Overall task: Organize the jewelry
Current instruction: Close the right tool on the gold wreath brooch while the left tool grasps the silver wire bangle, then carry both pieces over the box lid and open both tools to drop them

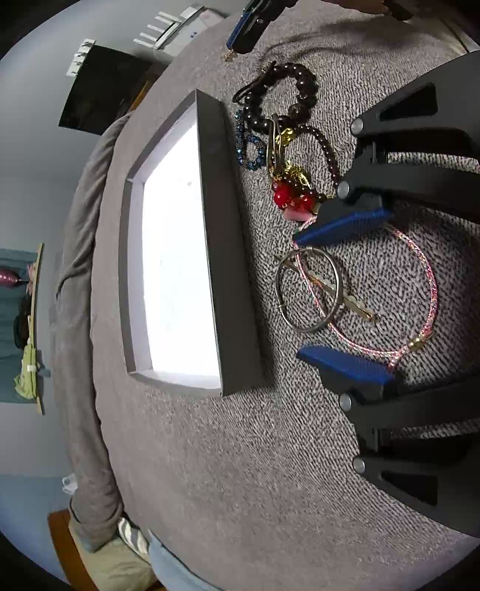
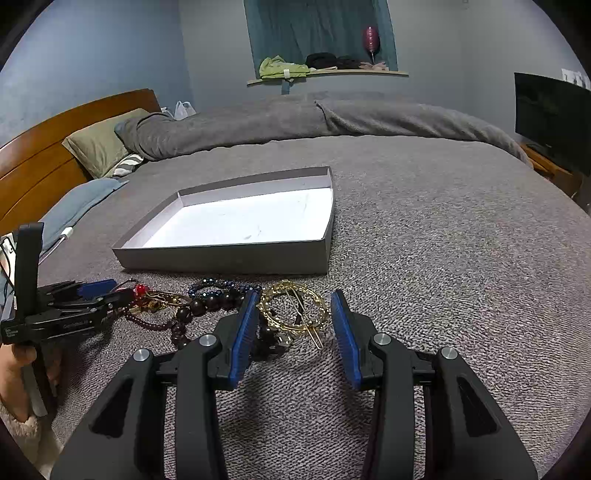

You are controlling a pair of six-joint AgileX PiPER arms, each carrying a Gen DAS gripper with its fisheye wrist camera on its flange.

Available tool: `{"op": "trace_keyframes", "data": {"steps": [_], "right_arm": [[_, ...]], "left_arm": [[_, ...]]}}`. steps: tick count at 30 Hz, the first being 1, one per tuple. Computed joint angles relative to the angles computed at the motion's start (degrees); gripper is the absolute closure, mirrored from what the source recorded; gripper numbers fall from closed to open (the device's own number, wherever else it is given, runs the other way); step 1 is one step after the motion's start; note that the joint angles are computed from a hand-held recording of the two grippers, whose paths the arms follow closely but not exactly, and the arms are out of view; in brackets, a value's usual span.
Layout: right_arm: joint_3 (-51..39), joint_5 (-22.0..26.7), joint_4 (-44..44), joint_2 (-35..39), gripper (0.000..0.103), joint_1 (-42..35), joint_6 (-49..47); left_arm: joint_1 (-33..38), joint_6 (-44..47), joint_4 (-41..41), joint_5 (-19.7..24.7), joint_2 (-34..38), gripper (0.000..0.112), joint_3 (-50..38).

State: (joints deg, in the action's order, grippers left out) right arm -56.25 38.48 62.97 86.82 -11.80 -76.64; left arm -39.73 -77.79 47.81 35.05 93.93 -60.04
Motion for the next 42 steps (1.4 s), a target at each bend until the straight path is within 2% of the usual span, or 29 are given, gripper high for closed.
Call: {"op": "trace_keyframes", "data": {"steps": [1, 5, 15, 22, 29, 35, 38, 42], "right_arm": [[0.0, -0.1, 0.0, 0.0, 0.062, 0.1, -0.1], [0.3, -0.3, 0.2, -0.2, 0.062, 0.2, -0.2], [1.6, -1.2, 2.2, -1.4, 0.062, 0.1, -2.7], [1.8, -1.6, 3.1, -1.6, 0.062, 0.2, -3.7], [-1.3, -2.6, 2.0, -1.0, 0.062, 1.2, -1.7], [-11.1, -4.1, -1.0, 4.3, 0.062, 4.1, 4.3], [-18.2, -4.2, -4.5, 9.1, 0.062, 6.0, 10.0], [-30.8, -3.6, -13.7, 17.3, 0.062, 9.1, 20.7]], "left_arm": [[0.2, 0.4, -0.2, -0.4, 0.2, 0.064, -0.1], [0.5, -0.6, 1.2, -1.6, -0.2, 0.064, 0.5], [-5.4, -11.6, 13.0, 3.9, -4.8, 0.064, 3.2], [-8.1, -13.6, 16.6, 7.1, -6.5, 0.064, 2.7], [-5.2, -7.0, 13.4, 5.8, -7.0, 0.064, -0.2], [1.0, 3.8, 8.2, 3.8, -4.5, 0.064, -6.4], [6.1, 11.3, 2.5, 0.9, -1.5, 0.064, -10.7], [13.0, 26.6, -10.0, -1.3, 4.6, 0.064, -18.7]]}}
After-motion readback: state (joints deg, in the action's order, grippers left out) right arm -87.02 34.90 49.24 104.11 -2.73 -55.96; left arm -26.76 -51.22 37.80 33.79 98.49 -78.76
